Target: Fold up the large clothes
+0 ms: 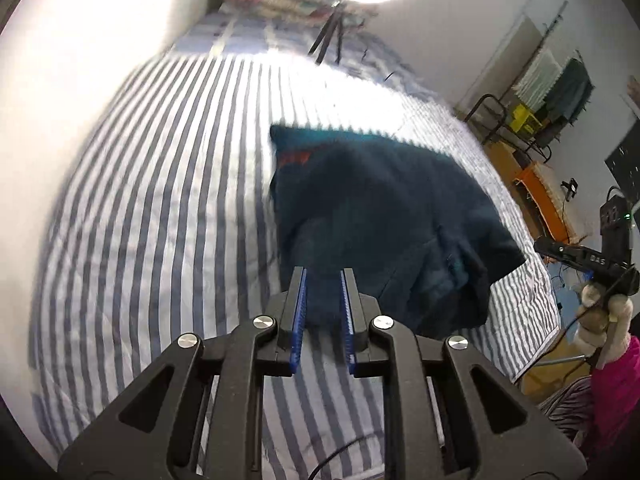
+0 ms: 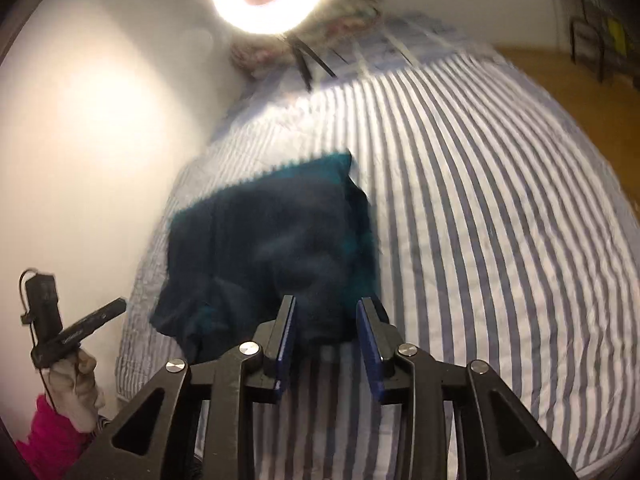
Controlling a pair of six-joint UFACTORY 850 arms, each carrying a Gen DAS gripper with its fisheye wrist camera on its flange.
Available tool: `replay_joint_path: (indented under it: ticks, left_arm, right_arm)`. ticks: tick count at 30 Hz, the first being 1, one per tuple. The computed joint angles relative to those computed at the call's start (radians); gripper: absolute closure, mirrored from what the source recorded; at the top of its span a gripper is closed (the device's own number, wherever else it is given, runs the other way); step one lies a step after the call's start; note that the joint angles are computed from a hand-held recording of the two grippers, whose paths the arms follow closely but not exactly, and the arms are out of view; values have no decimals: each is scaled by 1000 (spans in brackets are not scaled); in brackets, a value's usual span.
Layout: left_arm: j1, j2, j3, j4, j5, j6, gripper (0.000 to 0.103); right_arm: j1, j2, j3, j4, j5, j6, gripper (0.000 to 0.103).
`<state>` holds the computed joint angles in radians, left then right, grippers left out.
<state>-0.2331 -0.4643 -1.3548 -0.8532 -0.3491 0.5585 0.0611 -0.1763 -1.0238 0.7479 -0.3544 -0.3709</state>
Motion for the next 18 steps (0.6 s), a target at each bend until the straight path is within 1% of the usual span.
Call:
replay_joint_path:
  ticks: [2, 4, 6, 7, 8, 10, 11, 12, 13, 14, 15, 17, 18]
  left_arm:
    - [-10, -28, -59, 22, 1, -4, 89]
    - [-11, -66, -124, -3, -6, 10, 89]
    - [-17, -113, -195, -9, -8, 2, 89]
    - [-20, -140, -233, 4, -7, -12, 89]
    - [-24, -168, -271, 33, -10, -38, 89]
    - [-24, -222, -336, 56, -42, -77, 89]
    - [-23, -246, -361, 58, -64, -87, 89]
    - [-22, -273, -384, 59, -88, -98, 89]
    - [-23, -293, -397, 65, -109, -110, 89]
    - [-25, -307, -396, 77, -120, -121, 89]
    - [-28, -315, -394, 90, -122, -132, 89]
    - [-44, -349, -384, 182, -125, -202, 89]
    - [-52, -357, -370, 202, -111, -196, 88]
  right_arm:
    - [27, -13, -28, 29, -5, -52, 71]
    - [60, -44, -60, 39, -4, -93, 71]
    - [94, -112, -118, -1, -4, -79, 71]
    - [105, -143, -142, -29, -2, -56, 71]
    - [116, -177, -166, -92, -2, -12, 71]
    - [131, -208, -179, -281, 5, 139, 71]
    - [127, -229, -188, -345, -5, 194, 75]
    - [114, -255, -199, -368, -23, 210, 81]
    - [101, -275, -212, -375, -32, 218, 86]
    - [83, -285, -210, -367, -28, 213, 87]
    - [67, -291, -205, -335, -23, 180, 89]
    - [27, -312, -203, -194, -30, 60, 96]
    - [19, -318, -204, -169, -31, 34, 99]
